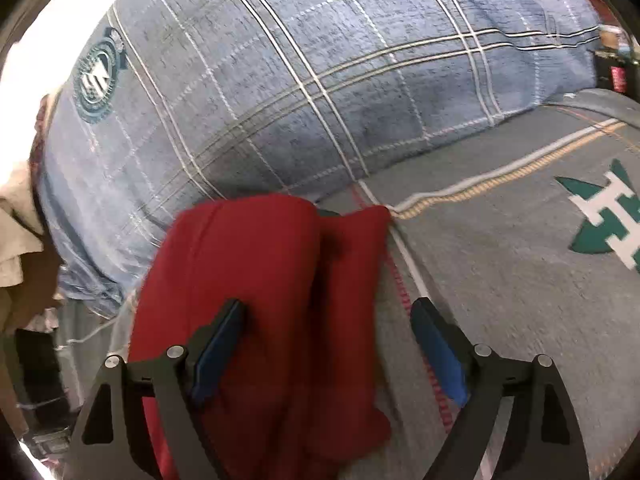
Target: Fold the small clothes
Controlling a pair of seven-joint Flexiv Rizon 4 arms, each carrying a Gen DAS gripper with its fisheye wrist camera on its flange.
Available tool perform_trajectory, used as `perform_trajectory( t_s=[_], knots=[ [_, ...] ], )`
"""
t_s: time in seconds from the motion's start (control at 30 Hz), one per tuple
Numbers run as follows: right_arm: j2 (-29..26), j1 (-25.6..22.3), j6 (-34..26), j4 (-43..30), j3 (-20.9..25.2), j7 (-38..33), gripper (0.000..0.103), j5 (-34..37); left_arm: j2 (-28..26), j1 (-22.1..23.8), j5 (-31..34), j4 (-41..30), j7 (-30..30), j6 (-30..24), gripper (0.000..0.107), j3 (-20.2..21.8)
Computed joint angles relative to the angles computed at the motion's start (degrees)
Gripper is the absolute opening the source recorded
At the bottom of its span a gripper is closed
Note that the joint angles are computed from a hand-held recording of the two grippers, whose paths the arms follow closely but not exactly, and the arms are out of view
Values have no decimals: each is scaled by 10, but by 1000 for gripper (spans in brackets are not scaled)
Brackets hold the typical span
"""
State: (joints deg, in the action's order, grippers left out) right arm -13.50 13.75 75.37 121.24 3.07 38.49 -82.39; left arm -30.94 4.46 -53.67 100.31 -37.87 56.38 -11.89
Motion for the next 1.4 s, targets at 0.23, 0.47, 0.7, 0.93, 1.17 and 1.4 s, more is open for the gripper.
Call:
perform_trajectory(
  t_s=[0.23, 0.47, 0.7, 0.93, 1.17, 1.4],
  knots=[
    [-21, 21, -13, -26, 6, -77, 45, 22, -20, -1, -26, -12, 5, 9, 80, -14],
    [-9, 38, -38, -26, 0, -75, 27, 22, 8, -3, -50, 17, 32, 39, 51, -14],
    [-2, 32, -25, -27, 9, -60, 22, 3, 50, -7, -69, 56, 55, 43, 43, 1],
    [10, 36, 2, -26, 22, -39, 19, -16, 140, -9, -130, 128, 108, 5, 43, 40],
    [22, 74, -24, -24, 42, -57, 19, 15, 222, -24, -132, 213, 135, -25, 43, 102],
    [23, 118, -53, -13, 63, -71, 19, 62, 299, -33, -111, 302, 164, -34, 44, 145]
  ],
)
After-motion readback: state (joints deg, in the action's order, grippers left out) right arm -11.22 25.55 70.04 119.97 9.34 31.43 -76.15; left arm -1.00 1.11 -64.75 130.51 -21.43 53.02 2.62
